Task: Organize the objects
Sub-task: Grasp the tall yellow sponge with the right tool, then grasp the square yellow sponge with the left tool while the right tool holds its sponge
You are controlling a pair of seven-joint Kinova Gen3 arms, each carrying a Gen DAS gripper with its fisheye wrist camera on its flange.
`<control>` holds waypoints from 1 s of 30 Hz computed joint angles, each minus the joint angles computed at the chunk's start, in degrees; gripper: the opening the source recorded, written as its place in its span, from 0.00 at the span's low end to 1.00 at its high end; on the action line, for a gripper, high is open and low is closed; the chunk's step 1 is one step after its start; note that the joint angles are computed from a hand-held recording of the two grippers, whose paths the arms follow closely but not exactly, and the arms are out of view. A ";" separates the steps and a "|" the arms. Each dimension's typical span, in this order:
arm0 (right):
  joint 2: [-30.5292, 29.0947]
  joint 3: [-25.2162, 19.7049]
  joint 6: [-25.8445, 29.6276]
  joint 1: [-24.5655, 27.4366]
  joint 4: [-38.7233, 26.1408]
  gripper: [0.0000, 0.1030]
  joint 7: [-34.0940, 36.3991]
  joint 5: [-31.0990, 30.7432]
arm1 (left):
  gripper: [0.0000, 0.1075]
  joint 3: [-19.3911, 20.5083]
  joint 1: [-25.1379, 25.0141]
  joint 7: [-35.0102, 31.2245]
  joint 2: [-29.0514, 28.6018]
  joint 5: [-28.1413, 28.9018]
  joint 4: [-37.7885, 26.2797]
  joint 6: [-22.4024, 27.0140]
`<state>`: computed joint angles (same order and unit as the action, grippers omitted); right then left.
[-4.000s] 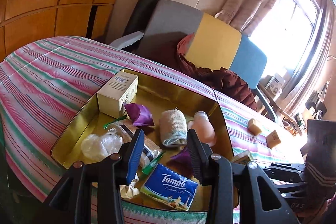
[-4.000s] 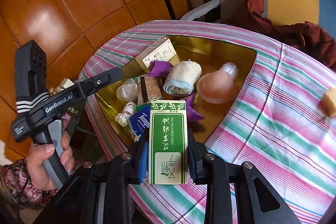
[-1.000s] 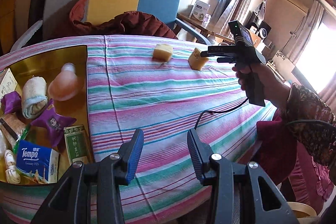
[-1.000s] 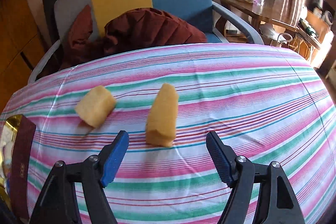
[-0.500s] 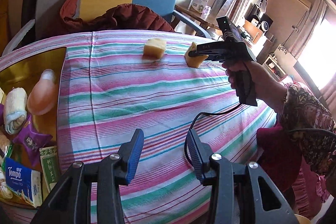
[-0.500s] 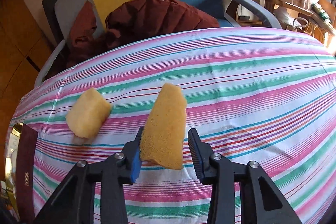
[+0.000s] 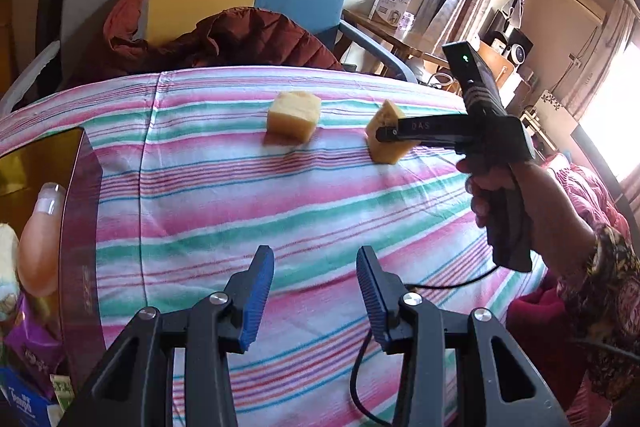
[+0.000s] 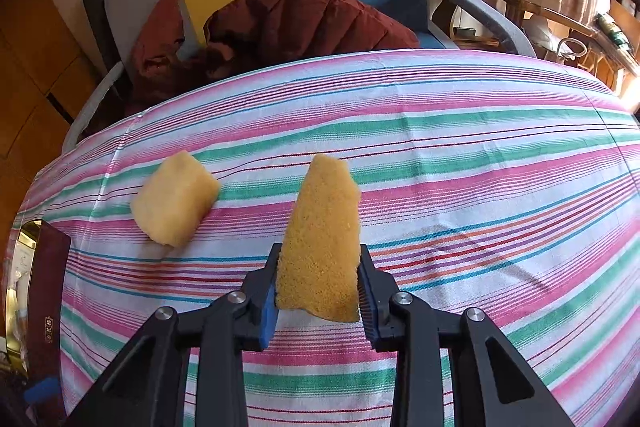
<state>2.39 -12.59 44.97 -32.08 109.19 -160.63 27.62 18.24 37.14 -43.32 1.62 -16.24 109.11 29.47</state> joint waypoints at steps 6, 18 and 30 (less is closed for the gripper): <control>-0.77 -0.01 -0.30 0.66 0.14 0.33 1.48 -1.59 | 0.65 -2.91 0.36 -1.18 7.61 -1.75 -7.93 1.68; -2.33 0.06 -2.87 3.06 1.02 0.33 4.08 -5.62 | 0.65 -10.27 7.05 -9.87 24.77 -5.12 -29.34 11.60; -2.39 0.19 -4.13 4.28 1.20 0.33 5.36 -7.77 | 0.67 -14.25 6.77 -7.57 26.93 -1.89 -26.88 4.72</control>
